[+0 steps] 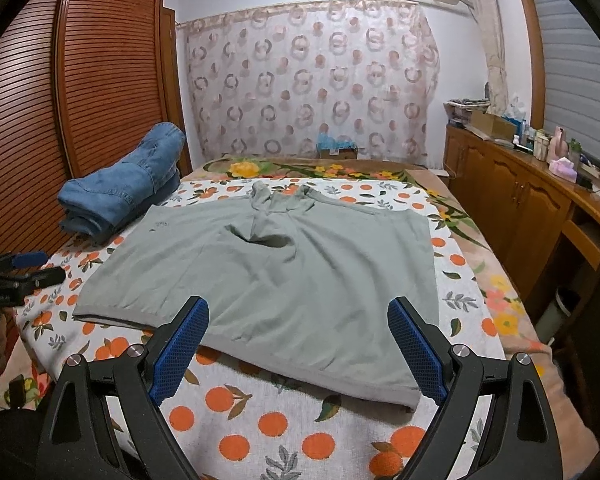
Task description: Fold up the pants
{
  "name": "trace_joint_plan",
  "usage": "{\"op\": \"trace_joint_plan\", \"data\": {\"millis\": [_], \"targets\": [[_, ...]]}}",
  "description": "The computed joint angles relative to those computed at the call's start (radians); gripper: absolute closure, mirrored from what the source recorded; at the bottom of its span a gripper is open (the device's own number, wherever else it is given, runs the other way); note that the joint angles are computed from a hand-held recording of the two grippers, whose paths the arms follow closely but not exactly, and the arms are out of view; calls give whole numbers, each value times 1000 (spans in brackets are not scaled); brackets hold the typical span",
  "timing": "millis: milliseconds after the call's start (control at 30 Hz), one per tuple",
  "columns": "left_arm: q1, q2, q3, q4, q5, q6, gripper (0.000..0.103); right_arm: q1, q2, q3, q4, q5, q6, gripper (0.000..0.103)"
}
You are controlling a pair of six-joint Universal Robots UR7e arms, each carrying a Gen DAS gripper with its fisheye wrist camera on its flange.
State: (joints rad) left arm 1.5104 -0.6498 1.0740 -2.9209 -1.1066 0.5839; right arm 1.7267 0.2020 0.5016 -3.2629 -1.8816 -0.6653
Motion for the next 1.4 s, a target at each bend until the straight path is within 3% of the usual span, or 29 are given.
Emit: {"op": "trace_joint_plan", "data": {"millis": [133, 300, 567, 633, 833, 1067, 1400], "targets": [[15, 5, -24, 49, -12, -23, 38, -3, 22, -46, 28, -6, 1, 11], [21, 20, -26, 83, 17, -24, 51, -8, 7, -22, 22, -10, 16, 11], [23, 24, -22, 143, 20, -41, 57, -7, 0, -8, 27, -13, 29, 11], [24, 27, -24, 151, 13, -38, 68, -6, 23, -62, 61, -16, 29, 11], [10, 39, -24, 135, 21, 21, 97, -9, 9, -37, 44, -8, 49, 11], [10, 40, -80, 213, -33, -19, 99, -15, -2, -19, 39, -6, 60, 11], [-37, 48, -143, 248, -101, 17, 99, -16, -22, 21, 17, -7, 73, 11]]}}
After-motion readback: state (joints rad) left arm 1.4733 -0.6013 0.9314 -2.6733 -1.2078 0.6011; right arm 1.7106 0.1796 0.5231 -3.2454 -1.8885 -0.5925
